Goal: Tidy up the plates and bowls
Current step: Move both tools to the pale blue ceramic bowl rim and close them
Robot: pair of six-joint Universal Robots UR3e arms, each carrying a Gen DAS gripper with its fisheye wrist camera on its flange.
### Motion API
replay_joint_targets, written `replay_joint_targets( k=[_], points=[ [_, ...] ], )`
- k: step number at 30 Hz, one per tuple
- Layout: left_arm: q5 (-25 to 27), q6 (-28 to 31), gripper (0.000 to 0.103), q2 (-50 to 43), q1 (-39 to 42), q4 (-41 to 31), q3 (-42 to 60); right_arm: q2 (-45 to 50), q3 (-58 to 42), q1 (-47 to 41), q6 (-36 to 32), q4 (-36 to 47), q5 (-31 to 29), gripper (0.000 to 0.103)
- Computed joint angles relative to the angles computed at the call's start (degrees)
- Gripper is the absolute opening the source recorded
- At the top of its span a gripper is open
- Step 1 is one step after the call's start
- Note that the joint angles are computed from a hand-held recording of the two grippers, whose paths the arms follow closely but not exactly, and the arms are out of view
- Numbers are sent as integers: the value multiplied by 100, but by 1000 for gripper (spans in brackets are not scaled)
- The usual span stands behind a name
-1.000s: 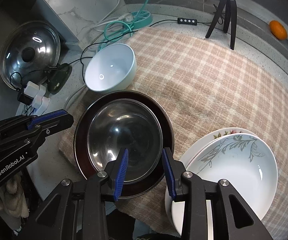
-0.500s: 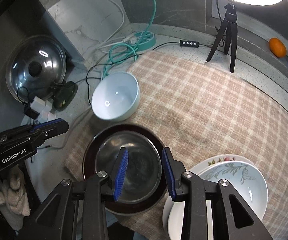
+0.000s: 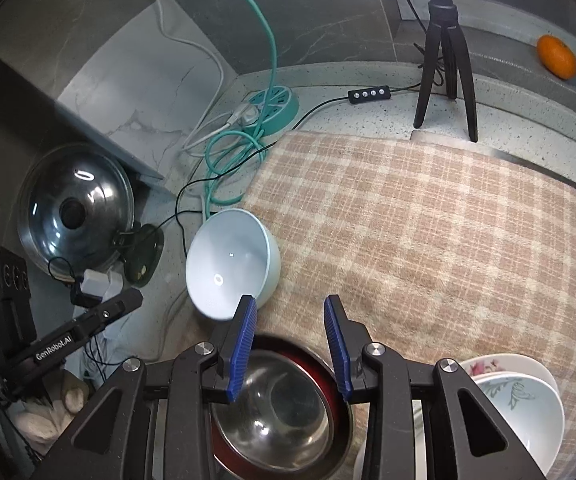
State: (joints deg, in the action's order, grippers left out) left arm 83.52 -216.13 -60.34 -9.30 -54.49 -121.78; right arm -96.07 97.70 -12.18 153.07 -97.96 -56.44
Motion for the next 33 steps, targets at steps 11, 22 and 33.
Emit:
replay_joint_targets(
  k=[11, 22, 33],
  points=[
    [-638, 399, 22, -491, 695, 374, -270, 1142, -600, 759, 697, -680, -169, 32],
    [-776, 492, 22, -740, 934, 572, -425, 1824, -1017, 1207, 993, -931, -420, 32],
    [-646, 506, 20, -1129, 794, 833, -346, 2219, -1223, 1445, 1169, -1114, -657, 27]
  ],
)
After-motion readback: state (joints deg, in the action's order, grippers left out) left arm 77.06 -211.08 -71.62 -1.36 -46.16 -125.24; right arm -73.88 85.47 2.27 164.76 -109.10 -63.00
